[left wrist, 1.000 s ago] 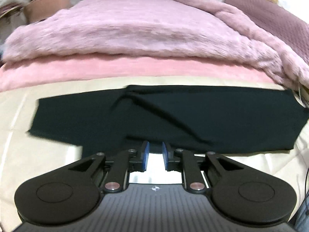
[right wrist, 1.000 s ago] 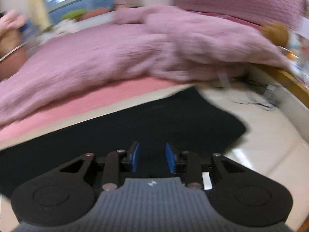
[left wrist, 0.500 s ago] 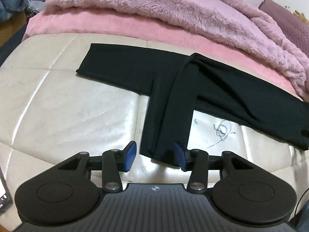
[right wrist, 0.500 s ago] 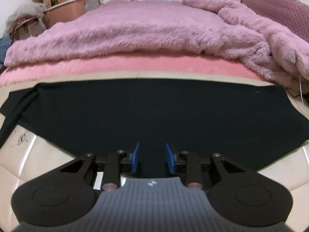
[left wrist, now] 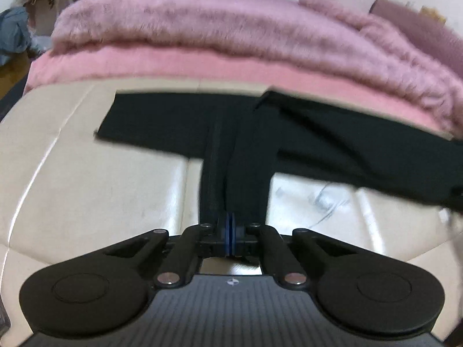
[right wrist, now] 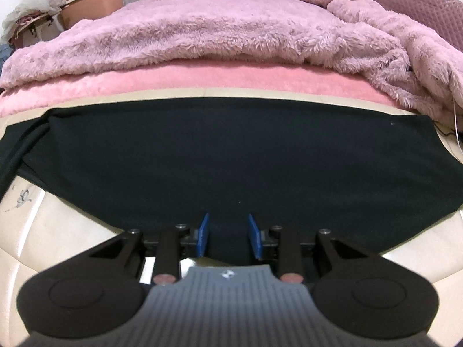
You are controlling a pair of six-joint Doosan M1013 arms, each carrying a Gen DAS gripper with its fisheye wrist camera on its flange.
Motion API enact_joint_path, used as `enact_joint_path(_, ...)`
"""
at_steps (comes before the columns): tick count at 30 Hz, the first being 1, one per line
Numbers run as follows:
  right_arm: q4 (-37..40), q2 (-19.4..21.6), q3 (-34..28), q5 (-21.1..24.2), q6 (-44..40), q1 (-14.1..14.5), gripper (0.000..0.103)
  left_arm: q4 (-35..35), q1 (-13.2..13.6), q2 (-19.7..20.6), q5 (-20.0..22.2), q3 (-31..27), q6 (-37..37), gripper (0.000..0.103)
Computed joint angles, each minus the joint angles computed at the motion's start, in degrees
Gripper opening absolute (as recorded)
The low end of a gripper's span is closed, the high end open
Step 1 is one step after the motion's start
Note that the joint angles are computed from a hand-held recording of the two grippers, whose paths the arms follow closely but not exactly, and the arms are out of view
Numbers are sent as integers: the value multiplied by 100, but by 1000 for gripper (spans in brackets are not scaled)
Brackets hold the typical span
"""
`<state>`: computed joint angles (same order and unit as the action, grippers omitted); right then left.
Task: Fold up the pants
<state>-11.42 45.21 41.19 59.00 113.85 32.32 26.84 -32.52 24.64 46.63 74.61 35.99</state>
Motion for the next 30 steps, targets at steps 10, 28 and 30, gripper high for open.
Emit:
enact_joint_path(10,-288,46,-63,75,103,-44,27,-434,431,-101,147,-922,1004,0)
enact_joint_path(28,-685,285,-461,111,255,-125,27,-1735,1537,2195,3264,-4077,2594,0)
enact_joint_path(30,-687,279,-438,133,241,-130,27,-1707,1542,2225,3241,-4009,2480,1)
